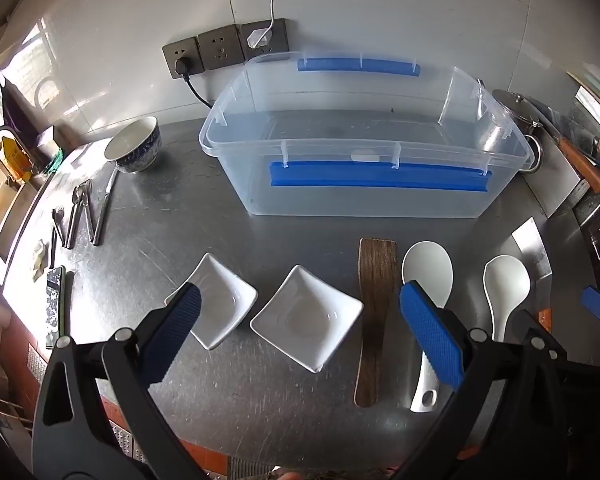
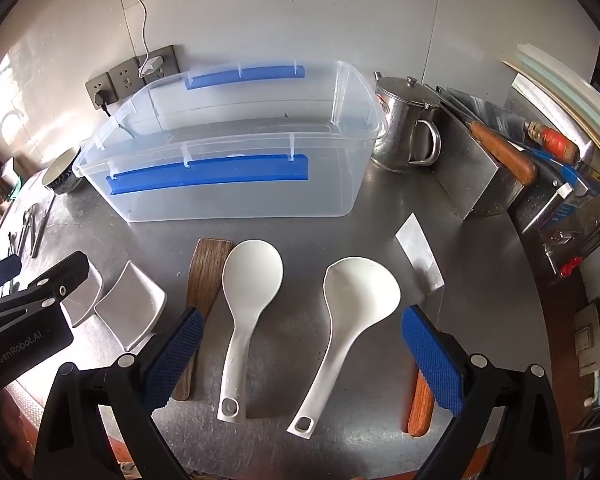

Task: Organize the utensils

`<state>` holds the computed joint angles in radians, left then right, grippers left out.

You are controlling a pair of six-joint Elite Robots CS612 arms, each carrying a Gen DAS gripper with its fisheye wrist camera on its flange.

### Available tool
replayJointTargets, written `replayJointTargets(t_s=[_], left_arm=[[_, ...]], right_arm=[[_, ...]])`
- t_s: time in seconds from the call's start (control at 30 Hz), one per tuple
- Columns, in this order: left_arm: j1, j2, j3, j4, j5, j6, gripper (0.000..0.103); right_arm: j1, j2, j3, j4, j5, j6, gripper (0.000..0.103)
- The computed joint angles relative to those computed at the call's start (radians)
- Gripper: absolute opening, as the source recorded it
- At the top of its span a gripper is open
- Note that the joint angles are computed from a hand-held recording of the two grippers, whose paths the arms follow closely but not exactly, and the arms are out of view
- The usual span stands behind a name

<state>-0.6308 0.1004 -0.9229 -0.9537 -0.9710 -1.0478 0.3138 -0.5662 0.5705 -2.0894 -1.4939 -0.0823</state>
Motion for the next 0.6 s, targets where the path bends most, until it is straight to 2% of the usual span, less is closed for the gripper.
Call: replayJointTargets(t_s=[0.6], left_arm=[[0.005, -0.016, 0.034, -0.003, -0.006, -0.002, 0.096]], right_arm=[[0.002, 0.017, -0.033, 0.044, -0.007, -0.006, 0.099]])
